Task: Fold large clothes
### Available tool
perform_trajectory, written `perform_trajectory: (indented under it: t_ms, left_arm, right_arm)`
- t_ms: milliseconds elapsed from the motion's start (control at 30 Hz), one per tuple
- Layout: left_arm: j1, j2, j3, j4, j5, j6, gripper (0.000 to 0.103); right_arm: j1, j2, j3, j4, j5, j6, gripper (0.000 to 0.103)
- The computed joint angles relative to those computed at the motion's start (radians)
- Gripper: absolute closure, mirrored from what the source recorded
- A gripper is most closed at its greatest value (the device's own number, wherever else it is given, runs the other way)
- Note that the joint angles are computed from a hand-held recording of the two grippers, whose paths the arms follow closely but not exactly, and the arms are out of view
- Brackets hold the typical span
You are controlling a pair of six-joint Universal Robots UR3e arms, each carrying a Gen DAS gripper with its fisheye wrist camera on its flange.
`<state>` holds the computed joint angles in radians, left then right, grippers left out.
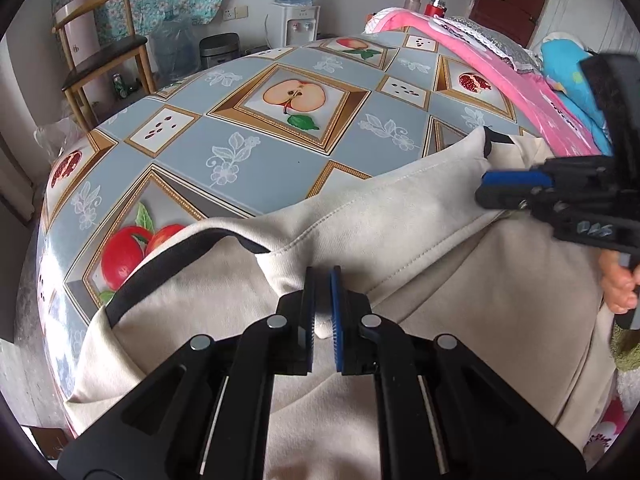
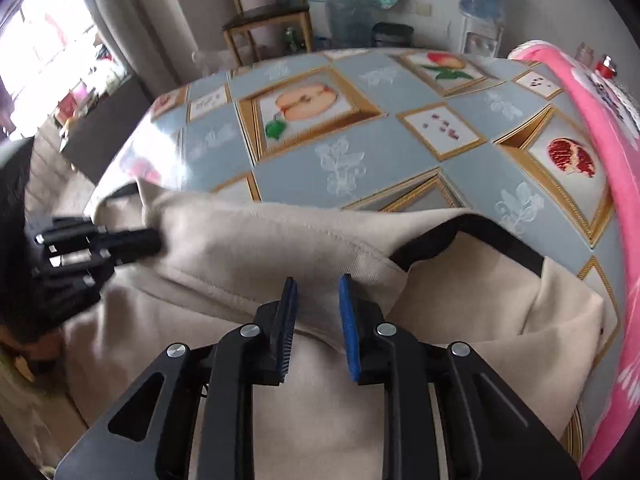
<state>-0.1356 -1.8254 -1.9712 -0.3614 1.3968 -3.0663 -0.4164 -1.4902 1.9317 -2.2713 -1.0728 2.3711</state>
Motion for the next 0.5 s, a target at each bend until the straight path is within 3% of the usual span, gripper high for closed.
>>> perform_trajectory:
  t_ms: [100, 233, 300, 400, 500]
  left_arm:
    - [-0.005, -0.002, 0.006, -0.006, 0.008, -0.025, 0.095]
    - [-0.013, 0.017, 0.018, -0.041, 0.032, -0.088, 0.095]
    - [-0.013, 0.083, -0.001, -0.078, 0.055, -0.117, 0.094]
    - [0.027, 0.268, -0.090, -0.119, 0.030, -0.118, 0.083]
    - [0.076, 0.498, -0.164, -0.231, 0.022, -0.106, 0.073]
  right_arm:
    - [0.047, -0.017, 0.016, 0.002, 0.015, 0.004, 0.079]
    - [0.168, 0.053, 0.042, -0.160, -0.135, 0.083, 0.071]
    - [0.150, -0.002, 0.015, -0.054, -0.134, 0.107, 0.071]
    - [0.006, -0.208, 0.048, 0.168, 0.007, -0.004, 0.068]
    - [-0.198, -0.472, 0.078, 0.468, 0.096, -0.185, 0.050]
